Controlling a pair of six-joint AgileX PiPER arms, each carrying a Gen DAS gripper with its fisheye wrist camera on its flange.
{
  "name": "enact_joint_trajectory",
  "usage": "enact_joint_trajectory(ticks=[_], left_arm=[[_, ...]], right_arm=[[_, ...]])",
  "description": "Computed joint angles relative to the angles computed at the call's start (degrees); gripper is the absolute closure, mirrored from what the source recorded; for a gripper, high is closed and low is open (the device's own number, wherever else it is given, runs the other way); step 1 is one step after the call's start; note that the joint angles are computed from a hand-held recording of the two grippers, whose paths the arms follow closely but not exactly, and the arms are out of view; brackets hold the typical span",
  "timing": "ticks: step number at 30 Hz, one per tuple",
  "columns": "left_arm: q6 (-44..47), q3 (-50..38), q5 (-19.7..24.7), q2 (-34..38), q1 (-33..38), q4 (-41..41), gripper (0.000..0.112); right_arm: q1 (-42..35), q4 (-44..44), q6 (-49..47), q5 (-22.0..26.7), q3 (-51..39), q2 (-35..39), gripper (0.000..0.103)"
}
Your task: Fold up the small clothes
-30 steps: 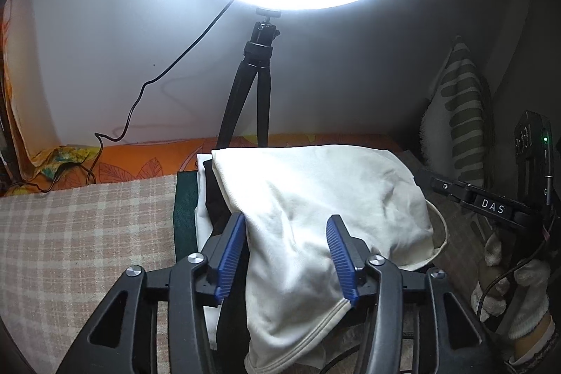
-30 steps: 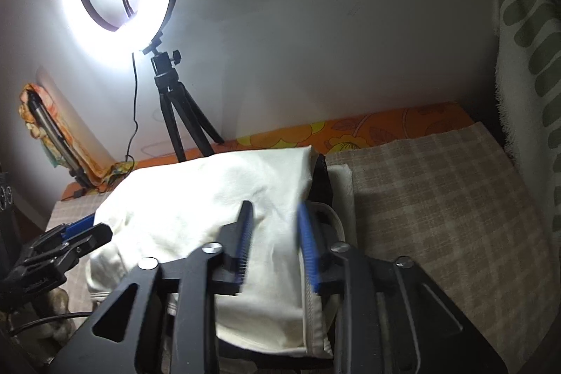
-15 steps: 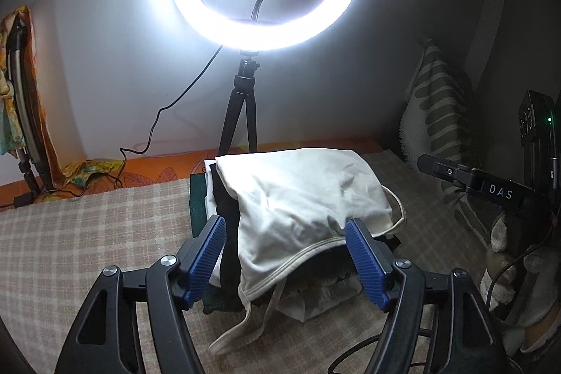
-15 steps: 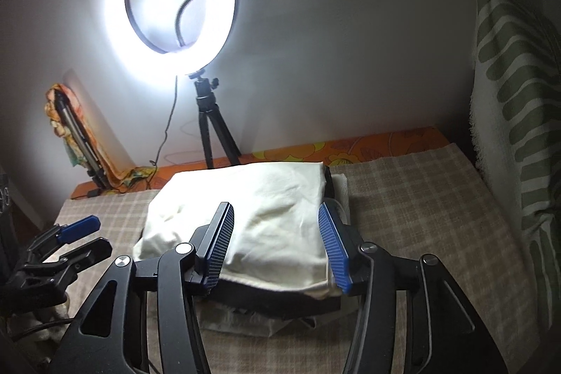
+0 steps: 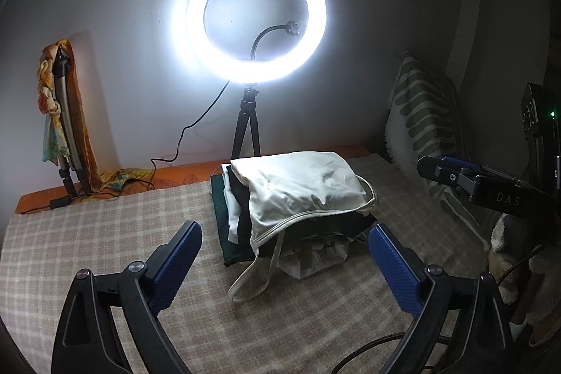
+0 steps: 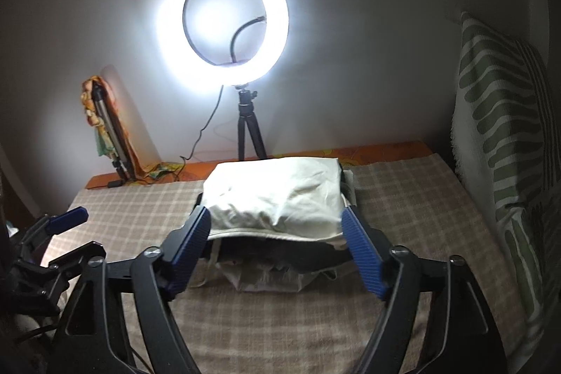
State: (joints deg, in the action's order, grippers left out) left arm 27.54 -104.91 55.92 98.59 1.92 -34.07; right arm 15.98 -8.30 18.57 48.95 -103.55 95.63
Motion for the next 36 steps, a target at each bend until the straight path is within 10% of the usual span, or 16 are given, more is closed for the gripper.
enact_joint_trajectory(ticks=[20, 36], left_arm=[[19.34, 27.16, -3.36, -21.02, 12.16, -7.74, 0.010], [28.64, 38.53, -6.38, -24.33, 18.57, -15.76, 0.010]], right_arm=[[21.42, -30.92, 40.19, 6.08, 19.40, -11.84, 0.018], [31.92, -48.87, 59.07, 10.39, 25.91, -9.89, 0.018]])
